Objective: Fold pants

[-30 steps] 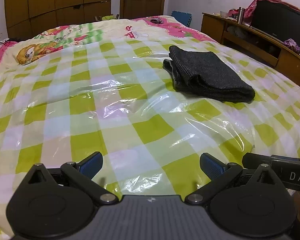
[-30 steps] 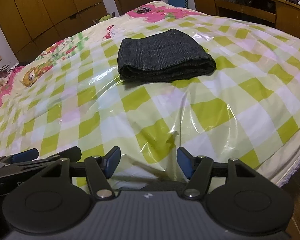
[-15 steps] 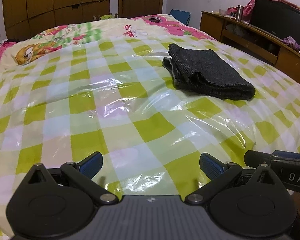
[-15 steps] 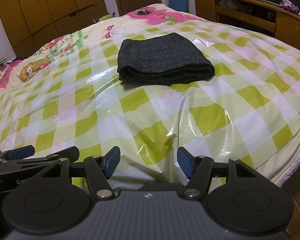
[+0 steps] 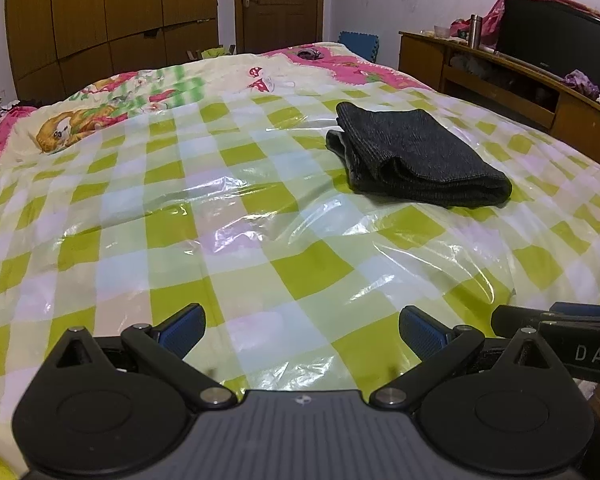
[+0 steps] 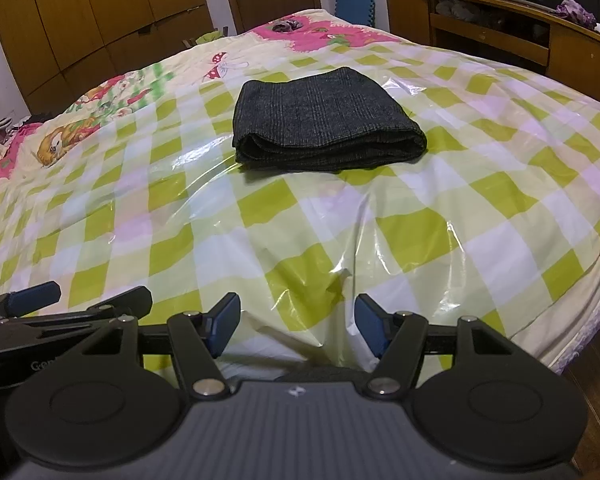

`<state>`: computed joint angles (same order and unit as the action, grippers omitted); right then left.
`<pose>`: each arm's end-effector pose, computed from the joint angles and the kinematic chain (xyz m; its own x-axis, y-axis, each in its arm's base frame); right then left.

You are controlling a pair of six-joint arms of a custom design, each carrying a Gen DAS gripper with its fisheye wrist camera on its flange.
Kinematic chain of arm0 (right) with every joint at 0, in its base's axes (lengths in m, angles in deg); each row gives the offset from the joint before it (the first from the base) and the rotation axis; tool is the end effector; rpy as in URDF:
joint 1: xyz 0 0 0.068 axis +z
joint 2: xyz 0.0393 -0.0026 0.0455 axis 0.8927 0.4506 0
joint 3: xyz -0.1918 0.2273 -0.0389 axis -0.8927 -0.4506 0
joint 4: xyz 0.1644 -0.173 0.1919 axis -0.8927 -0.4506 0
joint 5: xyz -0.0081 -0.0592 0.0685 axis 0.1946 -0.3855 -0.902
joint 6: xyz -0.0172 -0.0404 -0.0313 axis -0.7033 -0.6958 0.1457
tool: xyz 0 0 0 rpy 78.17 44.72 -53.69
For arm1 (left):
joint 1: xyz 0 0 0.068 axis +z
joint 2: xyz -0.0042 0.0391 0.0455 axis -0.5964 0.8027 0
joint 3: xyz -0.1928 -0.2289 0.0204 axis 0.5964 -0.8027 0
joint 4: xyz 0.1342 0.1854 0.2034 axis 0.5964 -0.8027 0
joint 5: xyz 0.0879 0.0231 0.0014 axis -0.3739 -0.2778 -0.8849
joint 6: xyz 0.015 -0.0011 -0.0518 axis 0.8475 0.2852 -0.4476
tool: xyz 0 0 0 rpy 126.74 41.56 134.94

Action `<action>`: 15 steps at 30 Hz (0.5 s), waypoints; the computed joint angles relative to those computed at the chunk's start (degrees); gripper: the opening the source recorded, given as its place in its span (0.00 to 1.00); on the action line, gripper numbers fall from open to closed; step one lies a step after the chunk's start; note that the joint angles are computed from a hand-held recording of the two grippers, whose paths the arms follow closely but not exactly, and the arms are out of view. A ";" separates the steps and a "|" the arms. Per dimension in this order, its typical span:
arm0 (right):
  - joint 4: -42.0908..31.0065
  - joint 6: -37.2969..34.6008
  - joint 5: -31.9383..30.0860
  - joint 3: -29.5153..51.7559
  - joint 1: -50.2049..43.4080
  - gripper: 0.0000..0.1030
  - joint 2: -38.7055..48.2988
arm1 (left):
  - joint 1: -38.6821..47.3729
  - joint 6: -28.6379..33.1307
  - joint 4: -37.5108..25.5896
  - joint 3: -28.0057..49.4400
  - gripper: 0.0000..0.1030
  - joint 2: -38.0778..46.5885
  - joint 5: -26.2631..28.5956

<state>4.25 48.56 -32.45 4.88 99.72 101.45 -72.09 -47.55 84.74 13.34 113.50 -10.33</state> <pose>0.2093 0.1277 0.0621 -0.5218 0.5309 -0.6677 0.5905 0.7897 0.1664 0.3207 -0.2328 0.0469 -0.5250 0.4347 -0.7317 0.6636 0.7474 -0.0320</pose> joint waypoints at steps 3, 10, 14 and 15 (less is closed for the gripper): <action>-0.09 0.03 -0.02 -0.02 0.00 0.63 0.03 | -0.04 0.06 -0.02 0.11 1.00 0.06 -0.13; -0.68 0.05 -0.23 0.20 -0.18 0.63 0.30 | -0.16 0.50 0.29 -0.02 1.00 0.07 -0.61; -1.59 0.34 -0.47 0.82 -0.29 0.63 0.71 | -0.28 0.81 0.51 -0.13 1.00 0.23 -0.96; -1.81 0.50 -0.37 0.96 -0.17 0.63 0.77 | -0.26 0.71 0.50 -0.16 1.00 0.19 -0.83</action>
<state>2.45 49.06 -32.82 5.84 99.56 102.22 -72.34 -46.84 85.24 13.19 113.69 -11.15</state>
